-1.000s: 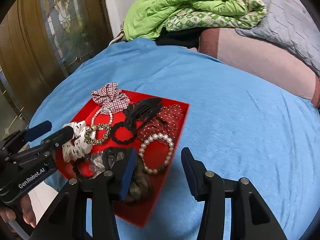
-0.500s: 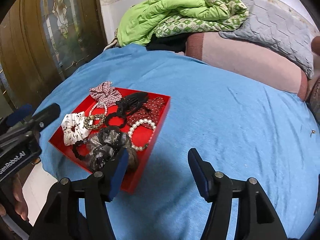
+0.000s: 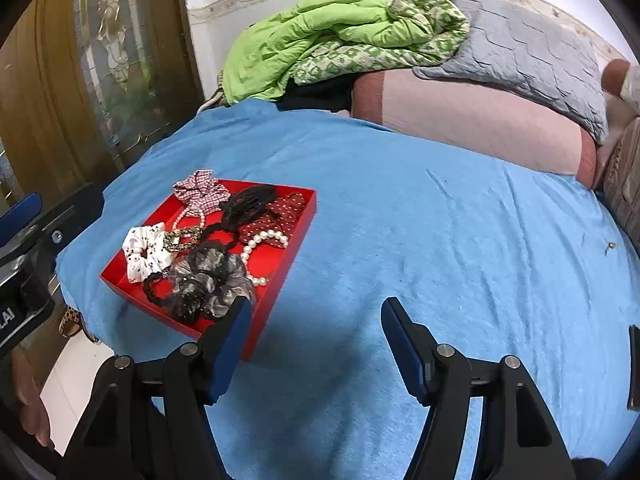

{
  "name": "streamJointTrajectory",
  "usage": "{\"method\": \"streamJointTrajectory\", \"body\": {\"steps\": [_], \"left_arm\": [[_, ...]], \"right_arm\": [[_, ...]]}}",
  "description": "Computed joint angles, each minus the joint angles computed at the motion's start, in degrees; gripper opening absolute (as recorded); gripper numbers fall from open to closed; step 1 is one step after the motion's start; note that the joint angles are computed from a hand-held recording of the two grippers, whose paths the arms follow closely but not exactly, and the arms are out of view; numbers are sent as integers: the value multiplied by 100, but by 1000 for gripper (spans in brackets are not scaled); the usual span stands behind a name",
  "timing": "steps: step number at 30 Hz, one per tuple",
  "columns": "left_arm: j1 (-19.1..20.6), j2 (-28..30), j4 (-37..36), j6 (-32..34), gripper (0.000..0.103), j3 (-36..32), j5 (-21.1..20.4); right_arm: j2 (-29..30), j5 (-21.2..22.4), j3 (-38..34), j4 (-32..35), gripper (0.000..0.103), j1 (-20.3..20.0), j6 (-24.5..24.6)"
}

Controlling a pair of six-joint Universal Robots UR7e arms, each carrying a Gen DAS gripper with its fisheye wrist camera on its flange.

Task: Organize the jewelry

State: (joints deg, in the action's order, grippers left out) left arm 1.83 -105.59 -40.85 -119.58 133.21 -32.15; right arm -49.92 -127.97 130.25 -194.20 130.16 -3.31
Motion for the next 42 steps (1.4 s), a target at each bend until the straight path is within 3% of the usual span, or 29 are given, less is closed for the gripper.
{"method": "streamJointTrajectory", "body": {"steps": [17, 30, 42], "left_arm": [[-149, 195, -323, 135, 99, 63, -89], [-93, -315, -608, 254, 99, 229, -372], [-259, -359, -445, 126, 99, 321, -638]], "right_arm": [[63, -567, 164, -529, 73, 153, -208], [180, -786, 173, -665, 76, 251, -130], [338, -1068, 236, -1216, 77, 397, -278]]}}
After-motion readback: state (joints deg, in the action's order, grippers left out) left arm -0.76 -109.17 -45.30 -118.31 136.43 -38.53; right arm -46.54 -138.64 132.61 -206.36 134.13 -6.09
